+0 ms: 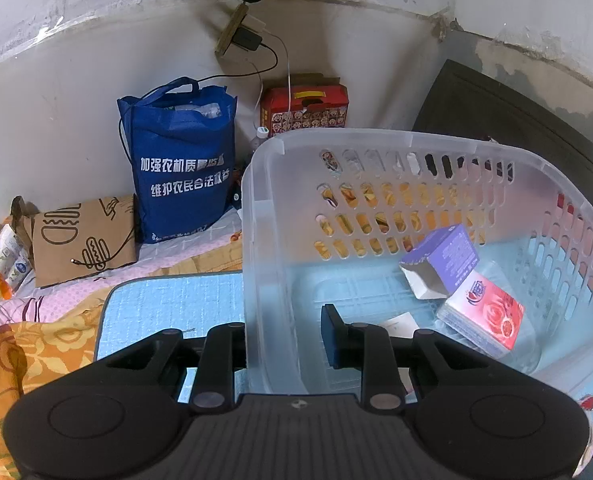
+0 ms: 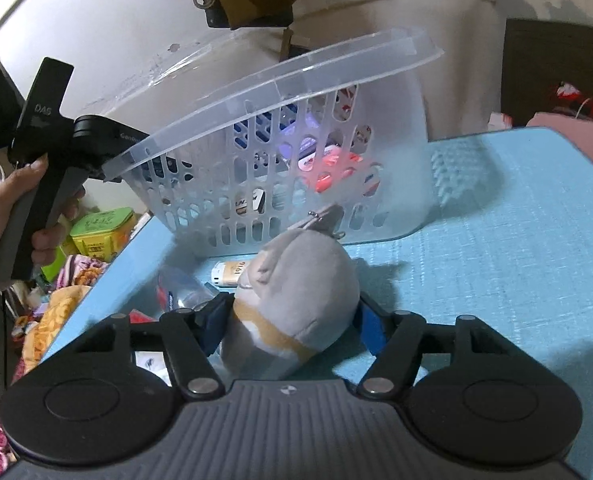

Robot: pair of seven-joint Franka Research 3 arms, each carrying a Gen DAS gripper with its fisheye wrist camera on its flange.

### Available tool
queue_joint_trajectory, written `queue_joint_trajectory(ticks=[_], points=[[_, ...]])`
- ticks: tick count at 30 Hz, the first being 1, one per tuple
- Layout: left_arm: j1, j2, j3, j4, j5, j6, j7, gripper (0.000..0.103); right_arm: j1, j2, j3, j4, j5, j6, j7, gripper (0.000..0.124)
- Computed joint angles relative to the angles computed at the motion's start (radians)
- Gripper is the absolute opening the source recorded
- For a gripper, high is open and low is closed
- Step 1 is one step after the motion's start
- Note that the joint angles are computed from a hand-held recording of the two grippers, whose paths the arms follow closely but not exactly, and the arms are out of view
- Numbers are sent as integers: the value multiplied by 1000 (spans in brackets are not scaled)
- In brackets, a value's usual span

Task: Organize objects
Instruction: 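Grasp the grey plush toy with the right gripper and lift it, then carry the plush toy into the basket and open the right gripper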

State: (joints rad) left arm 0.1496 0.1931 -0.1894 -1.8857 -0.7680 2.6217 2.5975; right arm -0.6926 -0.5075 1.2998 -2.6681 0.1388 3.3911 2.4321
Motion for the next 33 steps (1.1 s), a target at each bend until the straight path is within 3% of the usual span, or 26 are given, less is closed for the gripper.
queue_joint_trajectory(ticks=[5,10,14,18,21,27,31,33], points=[[1,1,-2,3,2,4,6,30,86,-85,-63,-22,-1,-58,6,67],[1,8,-5,12,5,10,13,30,232,-199,-206,-54,-32,-94,-9,67],[2,6,-10,7,-2,21,32,30,297,-237,-306,-46,-57,-57,-80,67],[5,10,-9,14,-4,7,30,30,235,-210,-318,28,-68,-39,-174,67],[6,13,-9,18,-5,3,25,30,178,-99,-314,99,-79,-1,-254,67],[11,13,-11,17,-21,-6,40,30,69,55,-266,246,-92,-79,-398,67],[10,21,-4,32,-5,-37,14,30,-106,103,-144,378,-145,-192,-410,66],[6,19,-4,27,6,-21,4,30,-136,203,-124,441,-182,-239,-404,66]])
